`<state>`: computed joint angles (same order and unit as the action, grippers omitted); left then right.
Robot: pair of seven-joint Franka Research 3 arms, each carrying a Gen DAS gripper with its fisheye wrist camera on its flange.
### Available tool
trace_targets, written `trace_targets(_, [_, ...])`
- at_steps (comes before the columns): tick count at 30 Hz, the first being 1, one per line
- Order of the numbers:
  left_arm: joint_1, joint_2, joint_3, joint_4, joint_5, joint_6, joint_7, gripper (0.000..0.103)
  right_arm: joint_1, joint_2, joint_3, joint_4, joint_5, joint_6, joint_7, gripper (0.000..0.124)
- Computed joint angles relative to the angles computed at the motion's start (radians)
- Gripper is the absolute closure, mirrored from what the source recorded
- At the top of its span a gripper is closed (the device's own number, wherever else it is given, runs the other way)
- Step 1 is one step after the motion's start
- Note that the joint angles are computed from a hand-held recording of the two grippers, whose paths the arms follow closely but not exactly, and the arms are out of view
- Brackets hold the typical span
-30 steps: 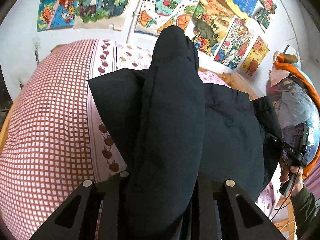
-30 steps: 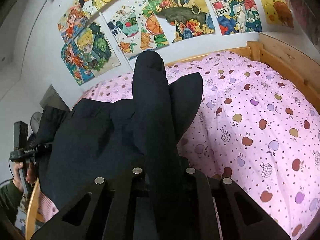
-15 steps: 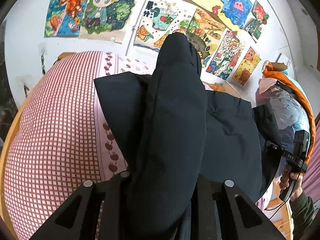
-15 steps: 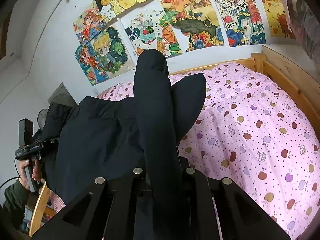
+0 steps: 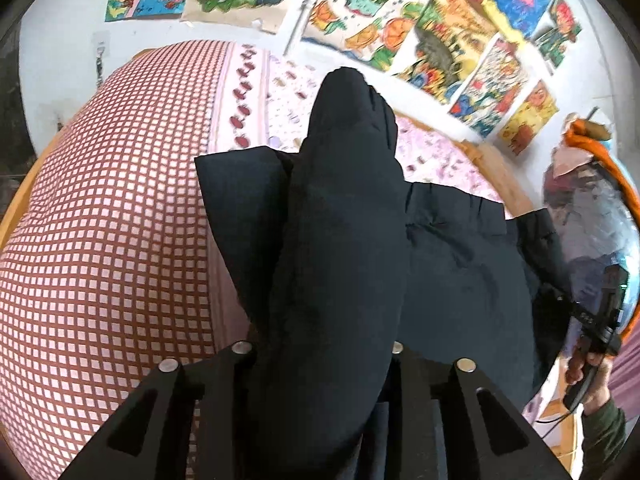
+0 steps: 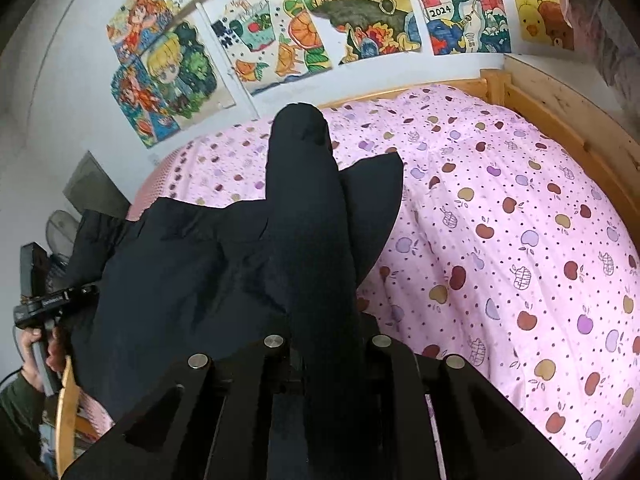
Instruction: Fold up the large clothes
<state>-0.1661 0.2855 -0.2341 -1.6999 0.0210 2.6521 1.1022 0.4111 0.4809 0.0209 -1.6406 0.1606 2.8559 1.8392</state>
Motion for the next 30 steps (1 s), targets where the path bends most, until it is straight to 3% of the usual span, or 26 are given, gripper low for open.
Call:
trace_targets(4, [-0.040, 0.027, 0.041, 0.037, 0.102, -0.033, -0.113, 0.065, 0.071, 0.018, -0.084, 0.032, -0.107, -0.050, 0.083, 0.105])
trace_targets(6, [-0.043, 0.033, 0.047, 0.033, 0.122, -0.020, -0.151, 0.048, 0.087, 0.023, -0.100, 0.041, -0.155, -0.068, 0.107, 0.093])
trace_targets(7, [-0.044, 0.033, 0.050, 0.026, 0.132, -0.008, -0.173, 0.030, 0.084, 0.023, -0.096, 0.042, -0.165, -0.072, 0.111, 0.081])
trace_targets(8, [-0.047, 0.025, 0.058, 0.006, 0.149, 0.013, -0.204, 0.022, 0.081, 0.025, -0.089, 0.045, -0.171, -0.075, 0.112, 0.070])
trace_targets(11, [-0.065, 0.015, 0.081, -0.017, 0.223, 0.027, -0.298, 0.021, 0.098, 0.029, -0.103, 0.054, -0.216, -0.095, 0.140, 0.057])
trace_targets(12, [-0.070, 0.014, 0.085, -0.019, 0.248, 0.022, -0.319, 0.021, 0.080, 0.027, -0.077, 0.059, -0.194, -0.111, 0.129, 0.057])
trace_targets(15, [-0.098, -0.009, 0.110, -0.040, 0.355, 0.008, -0.430, 0.014, 0.119, 0.017, -0.118, 0.038, -0.253, -0.097, 0.207, 0.047])
trace_targets(17, [-0.114, -0.033, 0.129, -0.078, 0.450, 0.059, -0.531, 0.004, 0.160, 0.007, -0.166, 0.006, -0.320, -0.058, 0.291, 0.045])
trace_targets(20, [-0.146, -0.076, 0.154, -0.114, 0.632, 0.069, -0.693, 0.000, 0.216, -0.011, -0.233, -0.035, -0.423, -0.017, 0.416, 0.037])
trace_targets(25, [-0.186, -0.152, 0.148, -0.149, 0.987, -0.014, -0.956, 0.000, 0.334, -0.063, -0.382, -0.119, -0.655, 0.079, 0.690, 0.030])
trace_targets(30, [-0.179, -0.218, 0.082, -0.187, 1.212, -0.086, -1.099, 0.000, 0.469, -0.104, -0.541, -0.163, -0.944, 0.123, 0.973, 0.027])
